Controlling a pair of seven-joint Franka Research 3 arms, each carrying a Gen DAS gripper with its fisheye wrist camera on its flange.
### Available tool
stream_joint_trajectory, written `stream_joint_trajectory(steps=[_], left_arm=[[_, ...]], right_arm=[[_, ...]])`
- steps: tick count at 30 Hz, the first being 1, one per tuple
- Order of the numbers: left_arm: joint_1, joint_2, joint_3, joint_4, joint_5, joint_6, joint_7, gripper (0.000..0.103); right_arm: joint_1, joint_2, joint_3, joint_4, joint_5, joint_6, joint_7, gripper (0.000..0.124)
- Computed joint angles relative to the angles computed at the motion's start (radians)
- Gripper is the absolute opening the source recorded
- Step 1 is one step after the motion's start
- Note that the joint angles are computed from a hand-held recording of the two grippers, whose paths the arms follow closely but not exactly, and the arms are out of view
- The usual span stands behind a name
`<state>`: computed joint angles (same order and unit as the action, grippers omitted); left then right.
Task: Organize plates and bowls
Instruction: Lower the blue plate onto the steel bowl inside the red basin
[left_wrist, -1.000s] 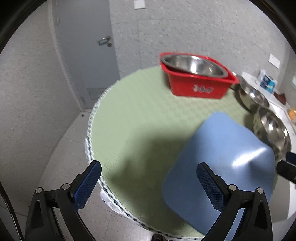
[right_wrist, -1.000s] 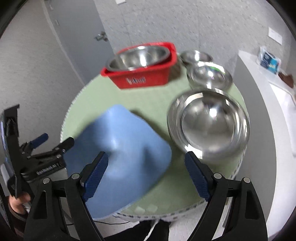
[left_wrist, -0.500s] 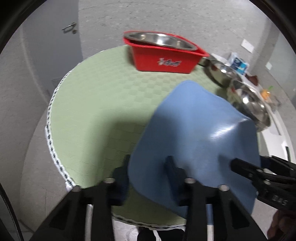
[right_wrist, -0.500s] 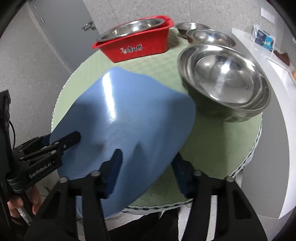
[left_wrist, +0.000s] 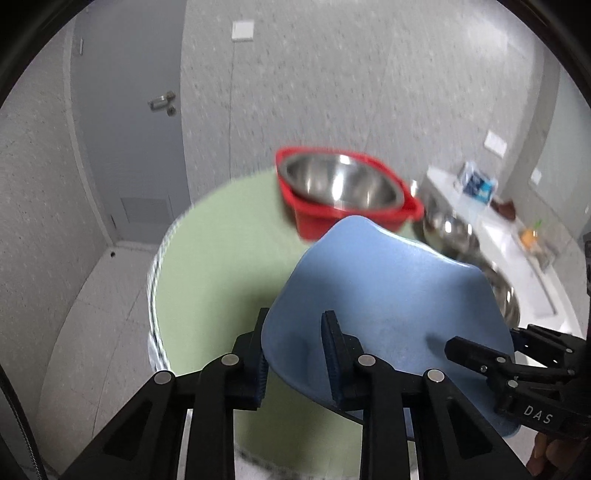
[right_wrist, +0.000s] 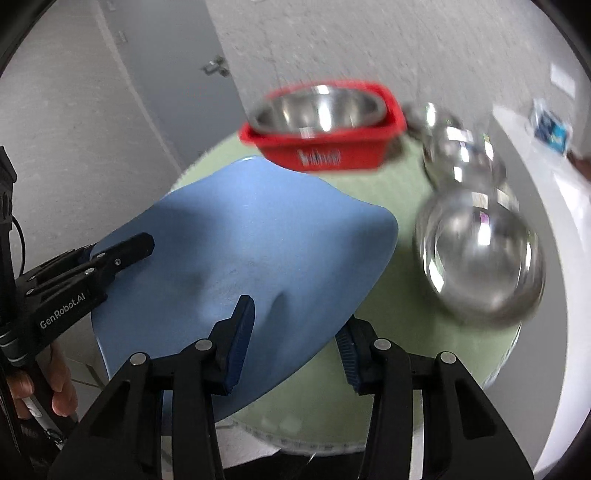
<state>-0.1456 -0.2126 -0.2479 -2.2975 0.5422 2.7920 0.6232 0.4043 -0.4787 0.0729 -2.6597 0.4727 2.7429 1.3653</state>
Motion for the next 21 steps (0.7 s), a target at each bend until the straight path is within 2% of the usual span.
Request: stream_joint_trajectory(steps=[6, 10, 14, 21], left_arm=[[0.033, 0.11, -0.02, 0.168, 0.151, -0.045, -0.127, 0.023], [-0.005, 0.26, 0.01, 0.333, 0.214, -0.098, -0.199, 0.023], [-0.063, 0.426, 0.06, 0.53, 0.213, -0.183, -0.191, 0.023], [-0.144, 0.673, 0.13, 0.848, 0.115, -0.352, -0.133, 0.024]], right_arm=[[-0.001, 0.152, -0.055, 0.184, 0.01, 0.031, -0.143, 0.044], [-0.028, 0.291, -0.073, 0.343, 0.044, 0.02, -0.256, 0.044], [-0.082, 0.434, -0.064, 0.505, 0.068, -0.025, -0.343, 0.044], [-0.165, 0.668, -0.022, 0.758, 0.01, -0.134, -0.384, 0.044]])
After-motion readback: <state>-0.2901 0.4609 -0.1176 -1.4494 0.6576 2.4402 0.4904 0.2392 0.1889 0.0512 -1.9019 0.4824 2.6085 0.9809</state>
